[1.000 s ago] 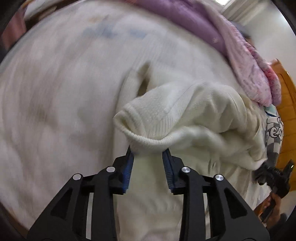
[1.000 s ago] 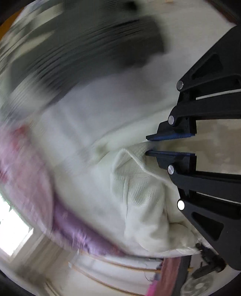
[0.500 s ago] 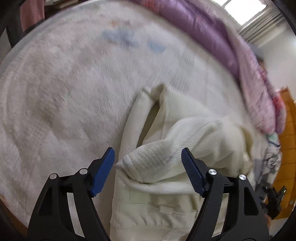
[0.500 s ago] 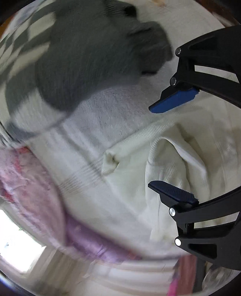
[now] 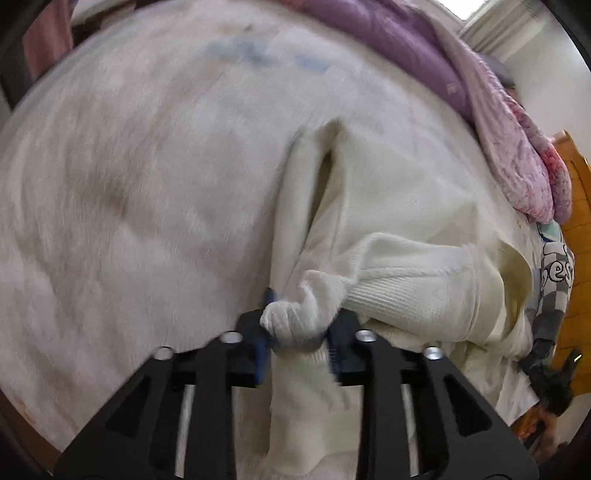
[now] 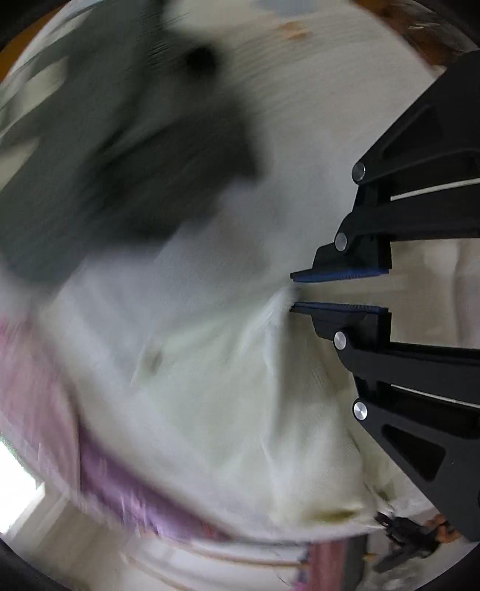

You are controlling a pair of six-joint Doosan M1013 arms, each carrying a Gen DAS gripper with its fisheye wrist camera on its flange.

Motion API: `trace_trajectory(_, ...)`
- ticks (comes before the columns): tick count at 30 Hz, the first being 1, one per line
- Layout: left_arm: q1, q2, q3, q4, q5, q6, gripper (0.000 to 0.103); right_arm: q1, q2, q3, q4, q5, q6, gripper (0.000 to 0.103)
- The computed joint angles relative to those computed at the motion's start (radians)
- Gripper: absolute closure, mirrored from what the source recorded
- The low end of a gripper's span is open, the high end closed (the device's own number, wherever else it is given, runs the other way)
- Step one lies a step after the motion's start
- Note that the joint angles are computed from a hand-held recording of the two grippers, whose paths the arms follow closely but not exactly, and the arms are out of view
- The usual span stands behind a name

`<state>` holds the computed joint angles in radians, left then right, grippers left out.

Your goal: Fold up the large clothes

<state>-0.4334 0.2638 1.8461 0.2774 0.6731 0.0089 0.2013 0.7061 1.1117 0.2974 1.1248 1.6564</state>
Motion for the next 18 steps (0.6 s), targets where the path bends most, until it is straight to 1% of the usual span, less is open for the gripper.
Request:
trace_trajectory(1,0.005,-0.005,0.017,-0.051,-0.016,0.001,0.055,-0.006,0.002,0.008,-0.001,0.023,0.03,0.089)
trace_trajectory(2,0.008,-0.017,0.038,-0.083,-0.046,-0.02,0.048,-0.016,0.0,0.022,0.024,0.033,0.059,0.089)
trace_trajectory(4,-0.001,-0.05,0.075,-0.038,-0.103,-0.132,0.046,-0.019,-0.018,0.044,0.037,0.004,0.079,0.089)
trace_trajectory(6,-0.017,-0.075,0.085,0.06,-0.105,-0.241,0.046,-0.005,-0.039,0.047,0.027,-0.041,0.066,0.089)
trace_trajectory(7,-0.022,-0.081,0.079,0.105,-0.098,-0.268,0.046,0.001,-0.043,0.042,0.052,-0.056,0.036,0.089)
trace_trajectory(8,-0.023,-0.082,0.073,0.137,-0.095,-0.284,0.046,0.012,-0.042,0.027,0.072,-0.073,-0.002,0.088)
trace_trajectory(9,-0.021,-0.078,0.056,0.178,-0.095,-0.295,0.046,0.026,-0.032,0.001,0.076,-0.074,-0.033,0.083)
trace_trajectory(10,-0.017,-0.069,0.038,0.188,-0.092,-0.279,0.046,0.035,-0.023,-0.017,0.082,-0.072,-0.049,0.078)
trace_trajectory(11,-0.008,-0.051,0.011,0.195,-0.091,-0.243,0.046,0.044,-0.008,-0.042,0.101,-0.075,-0.065,0.066)
trace_trajectory(12,0.0,-0.034,-0.014,0.185,-0.089,-0.203,0.046,0.054,0.01,-0.068,0.105,-0.071,-0.068,0.06)
trace_trajectory(13,0.008,-0.011,-0.042,0.166,-0.075,-0.156,0.046,0.06,0.025,-0.089,0.098,-0.058,-0.066,0.059)
trace_trajectory(15,0.033,0.046,-0.101,0.057,-0.043,-0.017,0.044,0.07,0.075,-0.149,0.1,0.003,-0.053,0.06)
trace_trajectory(16,0.043,0.063,-0.111,-0.002,-0.04,0.032,0.044,0.072,0.095,-0.167,0.109,0.04,-0.045,0.06)
trace_trajectory(17,0.05,0.081,-0.122,-0.087,-0.022,0.091,0.044,0.076,0.113,-0.187,0.093,0.101,-0.03,0.061)
trace_trajectory(18,0.05,0.081,-0.114,-0.119,-0.016,0.108,0.044,0.077,0.11,-0.174,0.083,0.127,-0.026,0.064)
